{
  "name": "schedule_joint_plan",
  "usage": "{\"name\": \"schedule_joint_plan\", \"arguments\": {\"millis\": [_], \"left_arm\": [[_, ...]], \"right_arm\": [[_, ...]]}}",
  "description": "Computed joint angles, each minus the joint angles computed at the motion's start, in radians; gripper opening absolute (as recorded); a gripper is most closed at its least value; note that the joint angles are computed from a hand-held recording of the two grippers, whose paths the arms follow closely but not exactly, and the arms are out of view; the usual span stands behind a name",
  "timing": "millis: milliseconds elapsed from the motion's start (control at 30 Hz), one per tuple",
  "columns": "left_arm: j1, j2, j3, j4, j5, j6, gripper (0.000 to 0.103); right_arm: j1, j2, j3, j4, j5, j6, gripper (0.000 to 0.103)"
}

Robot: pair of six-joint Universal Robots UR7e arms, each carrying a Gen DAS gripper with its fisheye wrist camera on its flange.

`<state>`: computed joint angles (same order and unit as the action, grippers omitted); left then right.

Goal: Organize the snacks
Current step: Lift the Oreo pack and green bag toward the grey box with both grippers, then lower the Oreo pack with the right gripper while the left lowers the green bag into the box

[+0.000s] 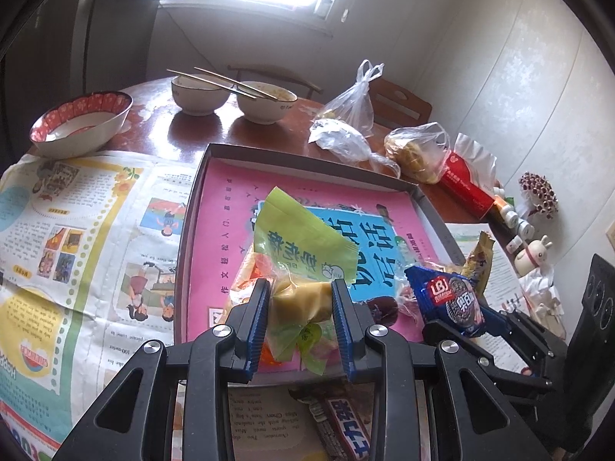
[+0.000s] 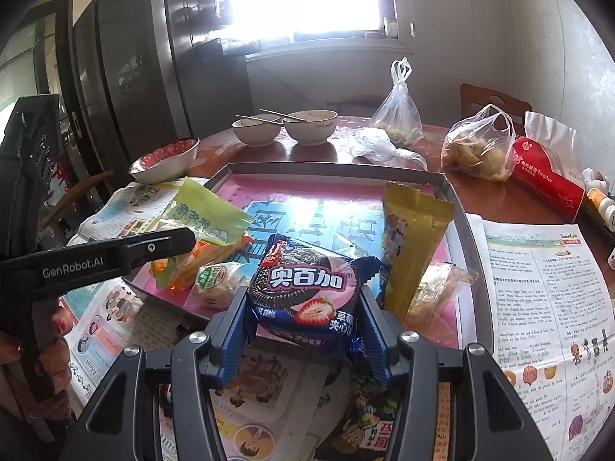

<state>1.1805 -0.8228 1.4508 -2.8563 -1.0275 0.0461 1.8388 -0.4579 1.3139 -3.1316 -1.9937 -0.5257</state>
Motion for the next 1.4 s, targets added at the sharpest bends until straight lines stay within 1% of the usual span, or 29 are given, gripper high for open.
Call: {"name": "schedule_joint_plan", "arguments": {"millis": [300, 567, 700, 833, 1000, 1300, 1400], "left_arm": [[0.003, 0.016, -0.018, 0.01, 0.015, 0.008, 0.033], [-0.001, 0.033, -0.041, 0.017, 0.045, 0.037, 0.033], [0.0, 0.039, -0.057, 0.038, 0.049, 0.049, 0.033], [0.005, 0.044, -0.078, 0.069, 0.039, 0.048, 0.033], [0.008, 0.048, -0.09, 0.102, 0.028, 0.052, 0.033], [0.009, 0.044, -0.094, 0.128, 0.023, 0.073, 0.033], [0.008, 0.043, -0.097, 0.15, 0.01, 0.077, 0.033]], "right_arm": [[-0.002, 0.02, -0.04, 0.02, 0.004, -0.003, 0.054], [0.003, 0.04, -0.073, 0.028, -0.004, -0.015, 0.054], [-0.001, 0.045, -0.089, 0.057, -0.006, 0.016, 0.054], [0.0, 0.058, -0.117, 0.078, -0.024, 0.029, 0.054], [0.005, 0.074, -0.136, 0.076, -0.055, 0.036, 0.054], [0.011, 0.077, -0.13, 0.061, -0.071, 0.021, 0.054], [0.013, 0.082, -0.134, 0.059, -0.08, 0.01, 0.054]]}}
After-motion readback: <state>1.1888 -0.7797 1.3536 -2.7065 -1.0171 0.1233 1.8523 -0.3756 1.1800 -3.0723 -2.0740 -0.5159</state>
